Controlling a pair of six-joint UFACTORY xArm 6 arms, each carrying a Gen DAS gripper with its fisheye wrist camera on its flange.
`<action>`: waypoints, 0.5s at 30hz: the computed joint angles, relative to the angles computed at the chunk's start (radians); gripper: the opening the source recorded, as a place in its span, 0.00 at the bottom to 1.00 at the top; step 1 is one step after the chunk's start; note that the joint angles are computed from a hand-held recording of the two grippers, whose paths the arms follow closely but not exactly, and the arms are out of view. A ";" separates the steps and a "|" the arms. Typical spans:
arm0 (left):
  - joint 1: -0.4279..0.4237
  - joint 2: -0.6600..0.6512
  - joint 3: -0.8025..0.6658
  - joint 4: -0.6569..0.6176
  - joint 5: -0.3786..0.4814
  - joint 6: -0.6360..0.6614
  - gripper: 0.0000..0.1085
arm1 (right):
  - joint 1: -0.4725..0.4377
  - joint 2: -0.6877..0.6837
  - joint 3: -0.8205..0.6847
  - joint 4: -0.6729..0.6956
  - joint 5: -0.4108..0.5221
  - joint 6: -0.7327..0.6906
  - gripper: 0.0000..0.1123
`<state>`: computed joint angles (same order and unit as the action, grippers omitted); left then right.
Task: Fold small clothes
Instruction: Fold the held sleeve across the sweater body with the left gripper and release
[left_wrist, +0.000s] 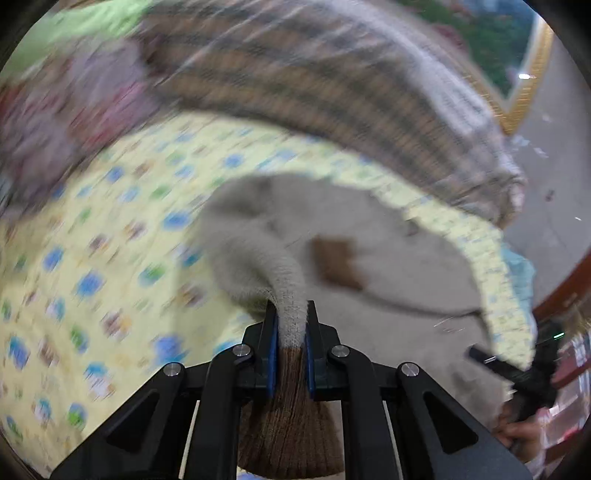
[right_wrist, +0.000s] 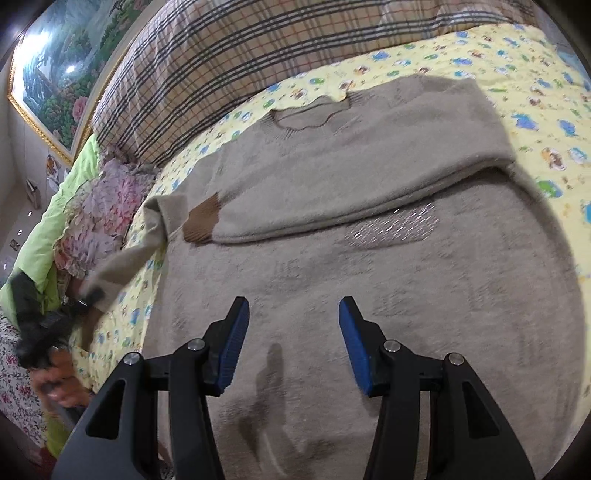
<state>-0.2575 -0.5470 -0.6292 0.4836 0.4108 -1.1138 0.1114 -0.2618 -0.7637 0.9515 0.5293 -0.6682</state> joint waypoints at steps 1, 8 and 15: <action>-0.009 0.033 -0.041 -0.009 -0.017 0.021 0.09 | -0.010 0.001 -0.003 0.011 0.003 -0.008 0.46; -0.134 0.459 -0.498 -0.074 -0.084 0.227 0.09 | -0.103 -0.010 -0.020 0.069 0.043 -0.054 0.46; -0.219 0.917 -0.982 -0.334 0.047 0.555 0.10 | -0.215 0.000 -0.040 0.074 0.065 -0.058 0.46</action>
<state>-0.4761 0.3700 -1.6107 0.1495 0.4576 -0.5590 -0.1040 -0.2615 -0.8036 1.0258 0.5947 -0.7265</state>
